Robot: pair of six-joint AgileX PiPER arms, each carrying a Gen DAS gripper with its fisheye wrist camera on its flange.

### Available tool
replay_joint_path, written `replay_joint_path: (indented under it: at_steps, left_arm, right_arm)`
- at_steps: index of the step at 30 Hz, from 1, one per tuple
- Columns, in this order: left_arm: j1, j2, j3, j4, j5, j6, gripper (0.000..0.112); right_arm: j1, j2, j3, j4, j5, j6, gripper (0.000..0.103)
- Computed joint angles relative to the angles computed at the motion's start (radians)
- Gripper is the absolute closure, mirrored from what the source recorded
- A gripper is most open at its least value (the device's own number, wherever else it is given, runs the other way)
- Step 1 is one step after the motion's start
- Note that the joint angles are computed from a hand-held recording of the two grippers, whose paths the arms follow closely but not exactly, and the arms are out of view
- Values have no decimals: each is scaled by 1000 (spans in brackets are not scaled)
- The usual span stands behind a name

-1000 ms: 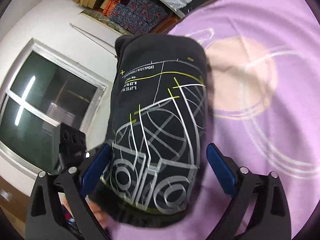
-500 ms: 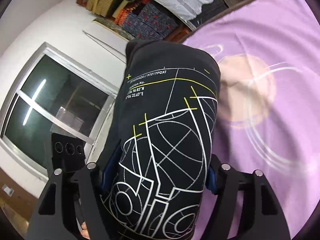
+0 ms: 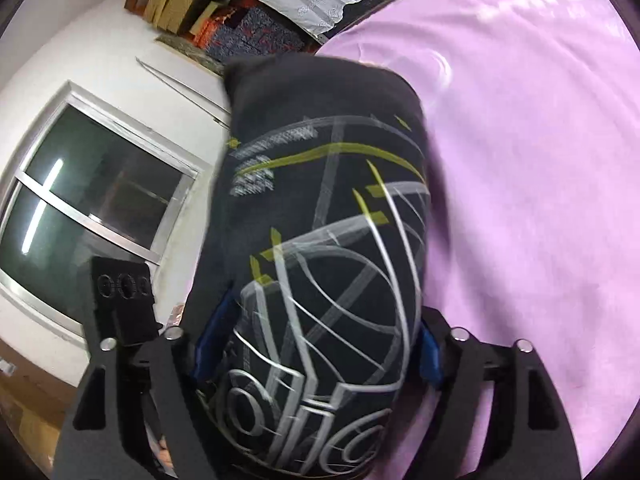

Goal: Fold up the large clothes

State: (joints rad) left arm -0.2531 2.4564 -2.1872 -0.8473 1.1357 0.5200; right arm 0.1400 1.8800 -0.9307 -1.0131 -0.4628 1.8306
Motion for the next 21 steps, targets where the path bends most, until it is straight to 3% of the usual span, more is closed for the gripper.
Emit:
replay_joint_path:
  at_steps: [2, 7, 10, 13, 16, 19, 21]
  left_arm:
    - [-24, -143, 179, 93, -155, 27, 22]
    - [-135, -461, 613, 362, -624, -8, 13]
    - [-204, -597, 790, 602, -798, -193, 13]
    - [-257, -679, 861, 879, -850, -448, 13]
    - [-288, -743, 913, 1024, -876, -603, 13]
    - [-289, -790, 951, 981, -880, -581, 13]
    - [-281, -815, 969, 921, -875, -535, 13]
  right_arm:
    - [26, -41, -9, -57, 86, 50, 24]
    - [226, -271, 10, -252, 582, 183, 11]
    - [356, -351, 11, -187, 778, 116, 5]
    - [470, -367, -32, -66, 971, -11, 5]
    - [591, -387, -57, -59, 1165, -8, 5]
    - [691, -441, 8, -103, 1256, 76, 5]
    - [720, -461, 25, -113, 1268, 97, 5]
